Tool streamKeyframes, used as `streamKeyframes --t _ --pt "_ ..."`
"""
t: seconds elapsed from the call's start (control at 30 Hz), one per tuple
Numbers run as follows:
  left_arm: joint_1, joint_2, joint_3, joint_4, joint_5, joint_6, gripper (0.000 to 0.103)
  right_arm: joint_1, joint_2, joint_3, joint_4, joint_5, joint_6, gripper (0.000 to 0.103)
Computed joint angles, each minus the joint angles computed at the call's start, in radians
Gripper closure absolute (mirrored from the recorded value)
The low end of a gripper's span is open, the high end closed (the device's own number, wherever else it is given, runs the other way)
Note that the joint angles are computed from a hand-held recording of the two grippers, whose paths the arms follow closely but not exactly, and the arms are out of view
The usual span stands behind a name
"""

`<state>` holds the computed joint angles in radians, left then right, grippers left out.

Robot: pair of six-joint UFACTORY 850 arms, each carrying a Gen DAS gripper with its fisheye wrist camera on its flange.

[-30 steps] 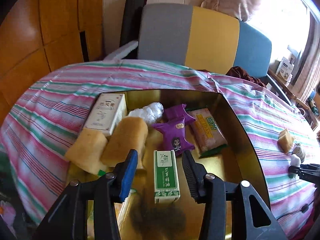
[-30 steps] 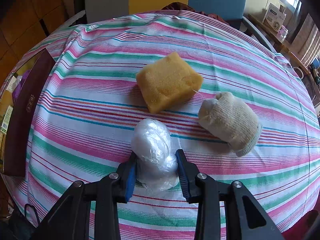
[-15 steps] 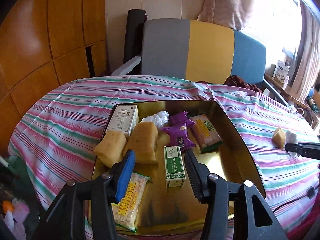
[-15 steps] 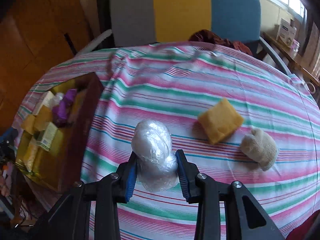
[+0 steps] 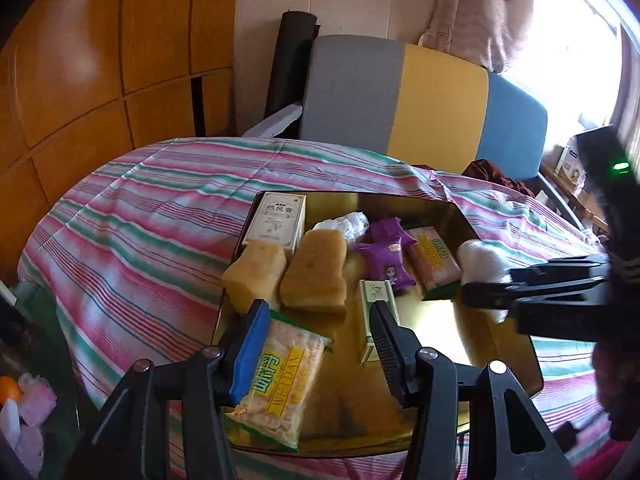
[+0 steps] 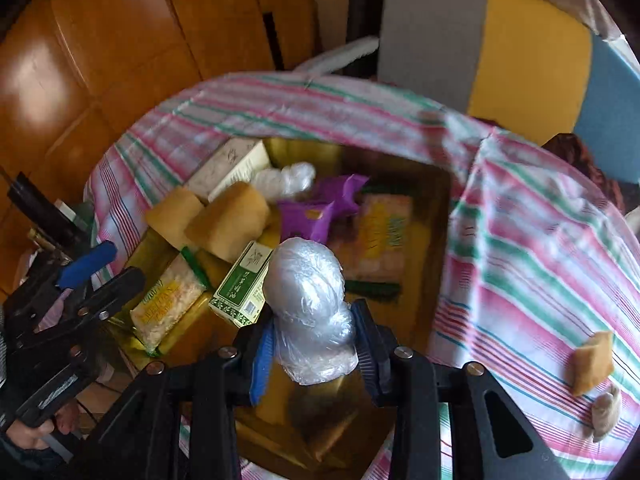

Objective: Organize objects
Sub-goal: 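Carry the wrapped white item into the tray and release it with the right gripper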

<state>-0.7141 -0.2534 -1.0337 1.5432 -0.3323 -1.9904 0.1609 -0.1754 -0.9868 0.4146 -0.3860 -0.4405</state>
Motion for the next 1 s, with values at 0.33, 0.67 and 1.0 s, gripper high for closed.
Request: streamKeyframes --t 0.33,0.67,1.0 --pt "0.026 0.003 0.028 0.005 0.010 -0.040 0.049 0.025 -0.160 -0.101 -0.099 -0.018 0.186 0.062" --pt "0.021 0.008 0.031 0.005 -0.008 -0.039 0.048 0.002 -0.066 -0.018 0.060 0.051 0.042 0.058" --pt "0.002 0.023 0.035 0.003 -0.031 -0.021 0.047 -0.044 0.080 0.099 0.234 0.110 -0.133 0.058"
